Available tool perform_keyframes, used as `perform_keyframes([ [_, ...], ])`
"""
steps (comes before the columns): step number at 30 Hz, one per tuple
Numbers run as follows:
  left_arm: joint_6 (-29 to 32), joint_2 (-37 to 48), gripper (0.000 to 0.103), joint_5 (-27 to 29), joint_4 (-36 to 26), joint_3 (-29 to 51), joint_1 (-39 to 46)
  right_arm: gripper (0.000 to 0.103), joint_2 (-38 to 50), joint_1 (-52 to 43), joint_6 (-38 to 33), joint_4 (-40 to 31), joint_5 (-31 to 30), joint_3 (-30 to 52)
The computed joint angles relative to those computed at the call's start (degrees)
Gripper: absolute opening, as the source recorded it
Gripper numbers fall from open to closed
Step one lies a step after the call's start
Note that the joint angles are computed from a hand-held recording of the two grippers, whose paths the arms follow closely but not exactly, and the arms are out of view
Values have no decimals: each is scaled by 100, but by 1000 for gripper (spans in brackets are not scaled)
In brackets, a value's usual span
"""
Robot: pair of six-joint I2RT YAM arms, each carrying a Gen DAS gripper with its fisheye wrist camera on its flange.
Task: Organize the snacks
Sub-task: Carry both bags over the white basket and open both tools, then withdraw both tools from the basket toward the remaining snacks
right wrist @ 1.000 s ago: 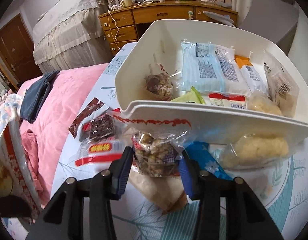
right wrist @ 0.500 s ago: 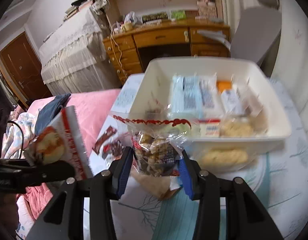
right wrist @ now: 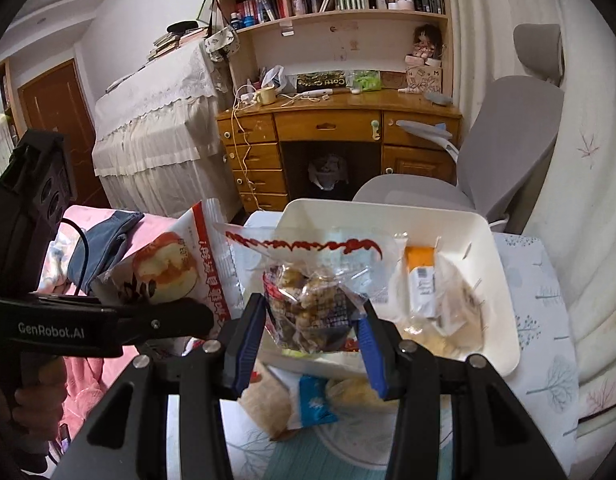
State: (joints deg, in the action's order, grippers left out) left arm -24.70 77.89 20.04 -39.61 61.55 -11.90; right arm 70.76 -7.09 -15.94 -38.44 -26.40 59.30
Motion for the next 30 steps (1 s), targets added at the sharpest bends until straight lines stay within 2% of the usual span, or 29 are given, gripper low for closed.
perform_keyframes([
  [8,-519,748,56,-363,419,417,-380,45,874,-557,-327,-57,-420,522],
  [16,-1012,1245,60,-676,530,619,-607,46,1677,-959,-529,-203,-561,950],
  [17,-1082,1243,65,-672,531,603,-628,49,1729,-990,-494,-195,-536,970],
  [19,-1239,1264,71,-650,571,547,-634,60,1768,-1041,-378,-177,-472,970],
  [20,-1294,1248,72,-638,608,504,-643,67,1782,-1082,-356,-177,-482,965],
  [21,-1322,1223,72,-629,640,457,-644,68,1803,-1134,-348,-202,-510,972],
  [25,-1399,1047,77,-710,660,301,-683,69,1790,-1273,-397,-342,-529,973],
  [30,-1444,786,78,-778,533,114,-737,69,1647,-1420,-498,-547,-618,926],
])
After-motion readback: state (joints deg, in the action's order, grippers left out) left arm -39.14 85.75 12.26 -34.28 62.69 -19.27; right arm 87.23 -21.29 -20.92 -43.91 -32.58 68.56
